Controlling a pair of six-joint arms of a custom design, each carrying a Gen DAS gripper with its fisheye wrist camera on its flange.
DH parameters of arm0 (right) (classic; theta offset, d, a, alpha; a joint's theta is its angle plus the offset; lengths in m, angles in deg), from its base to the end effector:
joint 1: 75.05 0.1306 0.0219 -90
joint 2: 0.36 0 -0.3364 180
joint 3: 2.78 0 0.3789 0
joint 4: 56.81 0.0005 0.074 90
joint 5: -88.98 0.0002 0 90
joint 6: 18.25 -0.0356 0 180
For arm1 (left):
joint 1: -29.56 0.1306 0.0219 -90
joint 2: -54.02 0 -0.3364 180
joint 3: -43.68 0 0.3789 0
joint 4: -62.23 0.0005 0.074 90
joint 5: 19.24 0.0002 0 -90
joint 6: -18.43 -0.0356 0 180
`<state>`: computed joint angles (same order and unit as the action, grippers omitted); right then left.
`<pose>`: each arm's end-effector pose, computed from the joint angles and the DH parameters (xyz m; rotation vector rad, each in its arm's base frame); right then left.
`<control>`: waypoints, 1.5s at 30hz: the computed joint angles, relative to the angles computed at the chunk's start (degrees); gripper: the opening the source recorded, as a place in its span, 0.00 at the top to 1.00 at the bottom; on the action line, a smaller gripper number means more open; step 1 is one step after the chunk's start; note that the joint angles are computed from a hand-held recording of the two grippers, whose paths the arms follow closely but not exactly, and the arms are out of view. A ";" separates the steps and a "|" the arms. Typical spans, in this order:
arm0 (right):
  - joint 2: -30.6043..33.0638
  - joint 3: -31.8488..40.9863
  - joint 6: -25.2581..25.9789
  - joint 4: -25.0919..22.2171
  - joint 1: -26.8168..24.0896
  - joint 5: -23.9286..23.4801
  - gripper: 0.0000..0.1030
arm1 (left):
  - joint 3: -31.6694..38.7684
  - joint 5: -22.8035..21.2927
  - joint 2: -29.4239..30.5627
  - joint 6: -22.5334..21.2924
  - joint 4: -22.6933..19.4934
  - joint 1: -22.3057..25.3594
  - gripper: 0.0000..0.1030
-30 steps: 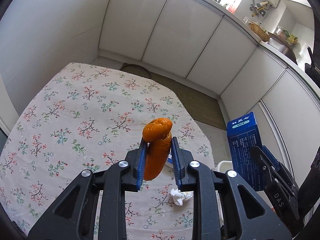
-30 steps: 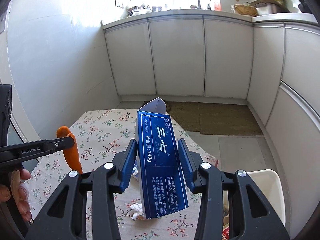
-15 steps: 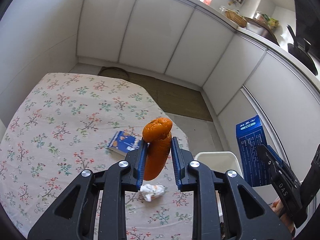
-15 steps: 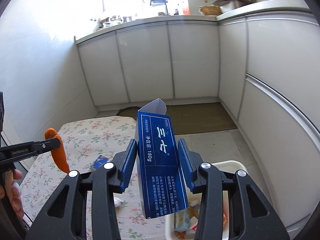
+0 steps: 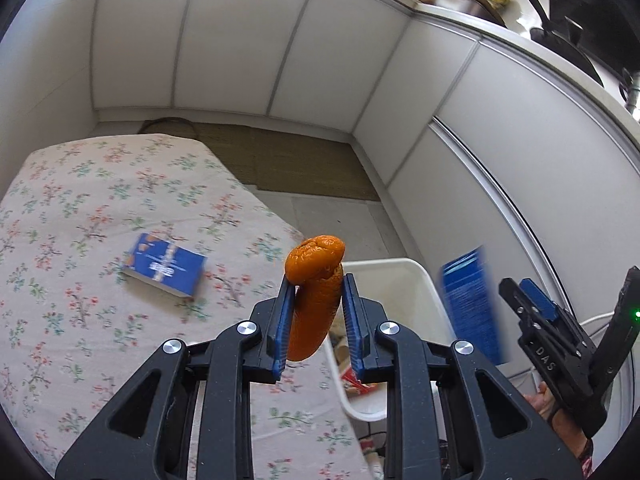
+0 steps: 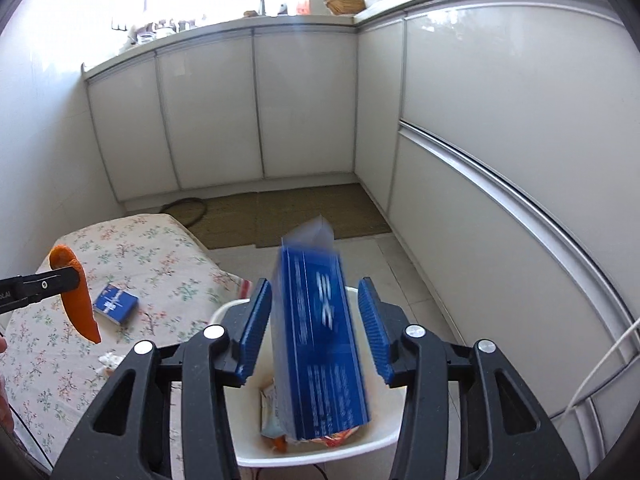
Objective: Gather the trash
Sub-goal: 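Open the right gripper over the bin to drop the blue box, then open the left gripper over the bin to drop the orange peel, then grasp the white crumpled tissue with the left gripper while the right moves toward the biscuit box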
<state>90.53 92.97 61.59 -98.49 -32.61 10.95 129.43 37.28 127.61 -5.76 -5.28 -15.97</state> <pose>0.3682 0.3260 0.4337 -0.5026 2.1537 0.2822 0.2631 -0.2407 0.4477 -0.6243 2.2510 -0.2046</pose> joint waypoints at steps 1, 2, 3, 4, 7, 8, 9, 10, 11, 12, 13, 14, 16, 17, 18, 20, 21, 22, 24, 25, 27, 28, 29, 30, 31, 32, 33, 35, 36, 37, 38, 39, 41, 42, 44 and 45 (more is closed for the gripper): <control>-0.23 -0.38 -0.33 0.05 -0.43 0.18 0.45 | 0.97 0.33 1.43 -0.90 0.72 -0.37 0.78; -0.60 -0.80 -0.88 0.06 -0.96 0.47 0.42 | 1.82 0.57 2.65 -1.73 1.36 -0.70 0.78; -1.02 -1.27 -1.48 0.20 -1.52 0.67 0.39 | 2.51 0.81 3.63 -2.26 1.98 -0.97 0.78; -1.37 -1.67 -2.07 0.35 -2.03 1.10 0.37 | 2.98 1.09 4.40 -2.54 2.56 -1.15 0.78; -2.01 -2.34 -3.37 0.50 -2.77 3.11 0.31 | 4.76 2.73 7.01 -3.30 4.75 -1.31 0.78; -2.15 -2.44 -3.91 0.32 -3.09 4.03 0.29 | 5.56 3.36 8.01 -3.78 5.39 -1.29 0.78; -2.24 -2.51 -4.48 0.12 -3.46 4.52 0.27 | 6.44 3.69 9.03 -4.30 5.77 -1.40 0.78; -2.36 -2.58 -4.99 -0.05 -3.66 4.70 0.26 | 7.26 3.83 9.89 -4.76 5.90 -1.50 0.78; -2.50 -2.70 -5.55 -0.25 -3.99 4.84 0.26 | 8.12 4.04 10.80 -5.27 6.08 -1.57 0.78; -2.60 -2.80 -5.91 -0.47 -4.24 5.49 0.25 | 8.88 4.34 11.56 -5.74 6.24 -1.57 0.78; -2.73 -2.97 -5.83 -0.45 -4.45 5.95 0.24 | 9.83 4.68 12.55 -6.24 6.42 -1.57 0.78; -2.85 -3.21 -5.59 -0.34 -4.54 7.10 0.23 | 10.50 4.93 13.31 -6.56 6.61 -1.58 0.78; -2.87 -3.46 -5.26 -0.22 -4.68 9.09 0.21 | 11.58 5.88 14.63 -7.18 7.10 -1.29 0.78; -2.83 -3.50 -5.20 -0.25 -4.90 9.68 0.20 | 12.07 6.36 15.27 -7.44 7.36 -1.13 0.77; -2.74 -3.50 -5.30 -0.39 -4.98 10.34 0.19 | 12.57 6.79 15.90 -7.77 7.57 -0.97 0.77; -2.58 -3.43 -5.56 -0.73 -5.25 11.10 0.18 | 13.60 8.18 17.35 -8.71 8.12 -0.53 0.76; -2.48 -3.34 -5.65 -1.00 -5.43 11.24 0.18 | 13.96 9.01 17.87 -8.87 8.20 -0.21 0.75; -2.32 -3.18 -5.72 -1.31 -5.54 11.38 0.18 | 14.19 9.84 18.40 -8.71 8.26 0.04 0.73; -2.06 -2.94 -5.81 -1.89 -5.70 11.83 0.16 | 14.44 10.58 19.08 -8.57 8.23 0.26 0.70; -1.95 -2.88 -5.84 -2.00 -5.72 12.07 0.15 | 14.63 10.54 19.37 -8.55 8.01 0.36 0.64; -1.48 -2.45 -5.93 -2.08 -5.60 12.66 0.11 | 14.84 10.39 19.72 -8.49 7.49 0.26 0.57; -1.40 -2.39 -5.90 -2.15 -5.56 12.78 0.11 | 14.93 10.41 19.91 -8.53 7.26 0.32 0.53; -1.30 -2.30 -5.92 -2.26 -5.48 12.83 0.11 | 15.00 10.37 19.97 -8.48 6.76 0.30 0.44; -1.27 -2.25 -5.95 -2.40 -5.43 12.84 0.11 | 15.25 10.22 20.15 -8.31 6.09 0.24 0.42; -1.08 -2.07 -5.88 -2.59 -5.33 12.81 0.11 | 15.09 9.89 20.10 -8.05 5.63 0.23 0.35; -0.95 -1.93 -5.82 -2.76 -5.22 12.83 0.11 | 15.04 9.62 20.02 -7.82 5.37 0.05 0.32; -0.83 -1.81 -5.69 -2.97 -5.09 12.80 0.10 | 14.73 9.42 19.84 -7.56 5.08 0.07 0.30; -0.60 -1.68 -5.18 -3.32 -4.73 12.79 0.09 | 14.55 9.36 19.65 -6.98 4.15 0.07 0.23; -0.35 -1.49 -4.92 -3.57 -4.53 12.92 0.09 | 14.47 9.43 19.60 -6.76 3.59 0.13 0.21; 0.05 -1.07 -4.55 -4.02 -4.28 13.19 0.09 | 14.22 9.48 19.44 -6.49 2.68 0.22 0.17; 0.44 -0.68 -4.11 -4.52 -3.99 13.48 0.09 | 14.04 9.59 19.35 -6.37 1.61 0.34 0.14; 0.79 -0.36 -3.69 -4.93 -3.78 13.58 0.09 | 13.91 9.66 19.26 -6.32 0.83 0.30 0.13; 1.44 0.14 -3.03 -5.71 -3.22 13.48 0.09 | 13.42 9.77 18.97 -6.68 -1.93 0.46 0.11; 1.67 0.28 -2.80 -5.96 -3.09 13.38 0.09 | 12.81 9.59 18.61 -7.09 -3.62 0.58 0.11; 2.19 0.64 -2.42 -6.64 -2.68 12.96 0.09 | 11.55 9.16 17.84 -7.65 -6.57 0.85 0.10; 2.56 0.94 -2.27 -7.07 -2.46 12.47 0.09 | 11.00 9.05 17.55 -7.81 -7.80 1.07 0.10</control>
